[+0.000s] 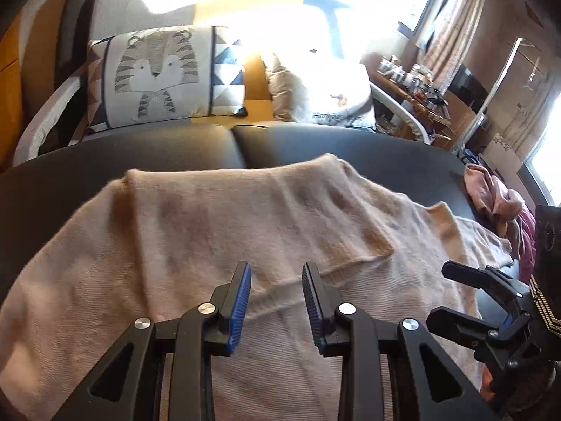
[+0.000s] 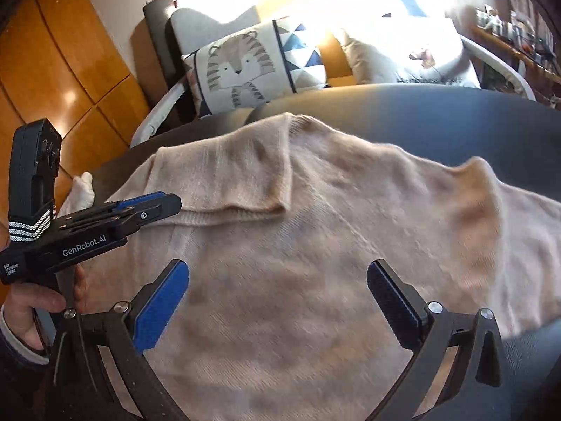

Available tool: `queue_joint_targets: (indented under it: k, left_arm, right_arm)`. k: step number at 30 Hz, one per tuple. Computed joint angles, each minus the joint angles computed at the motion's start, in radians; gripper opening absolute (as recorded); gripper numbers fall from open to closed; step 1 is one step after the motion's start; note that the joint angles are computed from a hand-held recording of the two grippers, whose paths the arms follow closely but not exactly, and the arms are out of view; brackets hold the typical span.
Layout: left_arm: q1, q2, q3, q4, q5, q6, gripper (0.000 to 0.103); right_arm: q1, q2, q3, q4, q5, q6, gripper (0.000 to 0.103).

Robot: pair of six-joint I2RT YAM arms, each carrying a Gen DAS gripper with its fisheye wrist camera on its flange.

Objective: Fold clothes
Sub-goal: 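Lift both open grippers away from the sweater and move toward the sleeve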

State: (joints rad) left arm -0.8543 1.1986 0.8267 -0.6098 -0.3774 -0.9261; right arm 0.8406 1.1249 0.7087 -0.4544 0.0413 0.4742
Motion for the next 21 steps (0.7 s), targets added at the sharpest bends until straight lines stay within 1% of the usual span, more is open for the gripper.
queue_joint_targets:
  k: [4, 7, 9, 10, 11, 12, 14, 16, 19, 21]
  left_arm:
    - [-0.115, 0.118, 0.078, 0.052, -0.001, -0.047, 0.031]
    - [-0.166, 0.185, 0.118, 0.062, -0.002, -0.086, 0.031]
    - [-0.187, 0.223, 0.136, 0.056, 0.002, -0.116, 0.031]
    - [-0.195, 0.236, 0.135, 0.057, 0.0, -0.12, 0.031]
    - [-0.203, 0.247, 0.134, 0.059, -0.005, -0.123, 0.031]
    - [-0.216, 0.249, 0.127, 0.065, -0.028, -0.116, 0.031]
    - [-0.228, 0.25, 0.123, 0.061, -0.046, -0.101, 0.03]
    - [-0.226, 0.252, 0.125, 0.06, -0.044, -0.09, 0.031]
    - [-0.229, 0.237, 0.086, 0.113, -0.059, -0.096, 0.031]
    - [-0.237, 0.211, 0.035, 0.174, -0.076, -0.116, 0.031]
  right_arm:
    - [0.078, -0.175, -0.069, -0.119, 0.095, 0.002, 0.103]
    - [0.187, -0.207, -0.096, -0.207, 0.2, 0.03, 0.103]
    - [0.242, -0.196, -0.128, -0.243, 0.254, 0.058, 0.103]
    - [0.244, -0.188, -0.157, -0.237, 0.248, 0.055, 0.103]
    - [0.287, -0.231, -0.194, -0.205, 0.308, 0.075, 0.103]
    - [0.3, -0.245, -0.211, -0.195, 0.323, 0.082, 0.103]
    - [0.294, -0.245, -0.213, -0.19, 0.321, 0.083, 0.103]
    - [0.292, -0.239, -0.216, -0.18, 0.325, 0.084, 0.103]
    - [0.319, -0.265, -0.247, -0.15, 0.36, 0.097, 0.103]
    - [0.325, -0.265, -0.254, -0.136, 0.369, 0.098, 0.103]
